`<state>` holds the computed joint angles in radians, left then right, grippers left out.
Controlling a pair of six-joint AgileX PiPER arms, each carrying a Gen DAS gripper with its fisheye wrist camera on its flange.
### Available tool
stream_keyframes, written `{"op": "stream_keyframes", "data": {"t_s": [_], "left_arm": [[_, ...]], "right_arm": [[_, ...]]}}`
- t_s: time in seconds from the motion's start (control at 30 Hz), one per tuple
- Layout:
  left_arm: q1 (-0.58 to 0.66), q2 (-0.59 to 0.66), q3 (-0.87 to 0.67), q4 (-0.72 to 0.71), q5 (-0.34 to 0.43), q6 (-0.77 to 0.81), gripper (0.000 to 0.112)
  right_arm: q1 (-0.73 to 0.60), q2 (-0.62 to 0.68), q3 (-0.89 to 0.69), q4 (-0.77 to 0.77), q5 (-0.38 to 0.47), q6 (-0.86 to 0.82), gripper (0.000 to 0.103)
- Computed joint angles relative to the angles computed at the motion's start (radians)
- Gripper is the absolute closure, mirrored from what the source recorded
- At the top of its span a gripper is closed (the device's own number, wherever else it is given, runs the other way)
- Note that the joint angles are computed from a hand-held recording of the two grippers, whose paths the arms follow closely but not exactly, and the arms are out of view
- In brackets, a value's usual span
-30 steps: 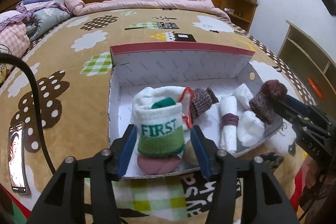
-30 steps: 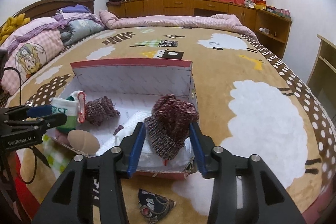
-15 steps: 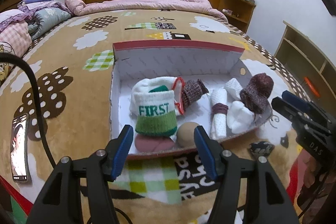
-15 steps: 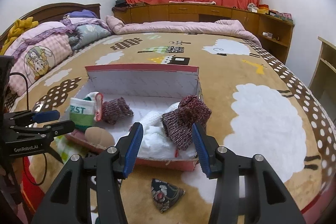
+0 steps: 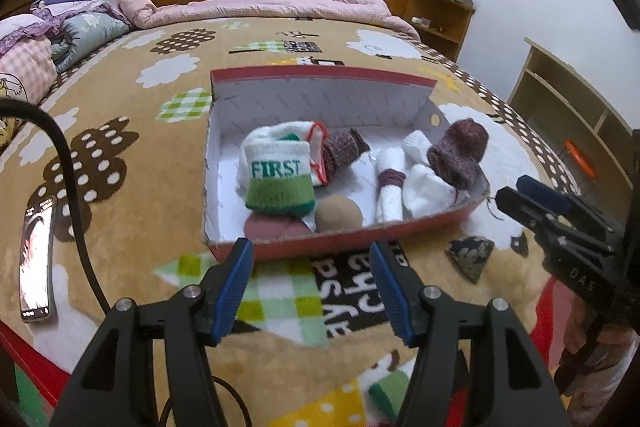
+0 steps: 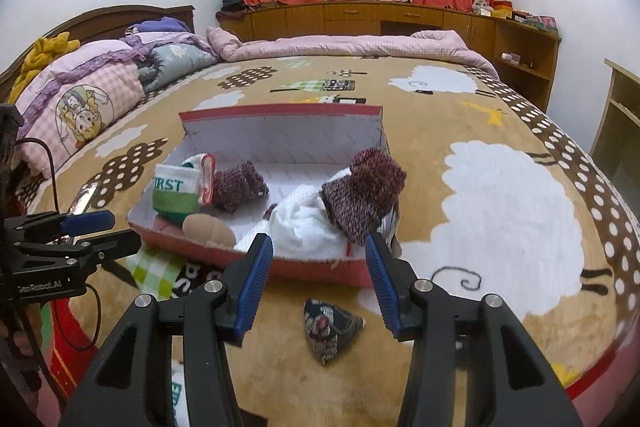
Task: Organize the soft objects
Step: 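Grasp the green sock with left tool while right tool grasps the dark patterned sock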
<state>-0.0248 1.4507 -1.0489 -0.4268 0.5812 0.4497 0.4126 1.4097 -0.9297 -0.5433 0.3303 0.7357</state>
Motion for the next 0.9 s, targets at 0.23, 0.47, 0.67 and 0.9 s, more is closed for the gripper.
{"op": "stream_keyframes", "data": {"t_s": [0.23, 0.47, 0.67, 0.9], "left_arm": [[0.009, -0.027, 0.048, -0.057, 0.028, 0.05, 0.049], [-0.006, -0.052, 0.103, -0.068, 0.022, 0.063, 0.049], [-0.034, -0.064, 0.146, -0.059, 0.016, 0.067, 0.049], [-0.055, -0.085, 0.178, -0.061, 0.026, 0.095, 0.049]], "right_arm": [[0.007, -0.027, 0.048, -0.017, -0.001, 0.033, 0.054], [0.013, -0.038, 0.078, -0.009, 0.001, 0.041, 0.053], [0.011, -0.031, 0.094, -0.007, -0.001, 0.044, 0.054], [-0.006, -0.021, 0.106, 0.033, -0.008, 0.001, 0.054]]}}
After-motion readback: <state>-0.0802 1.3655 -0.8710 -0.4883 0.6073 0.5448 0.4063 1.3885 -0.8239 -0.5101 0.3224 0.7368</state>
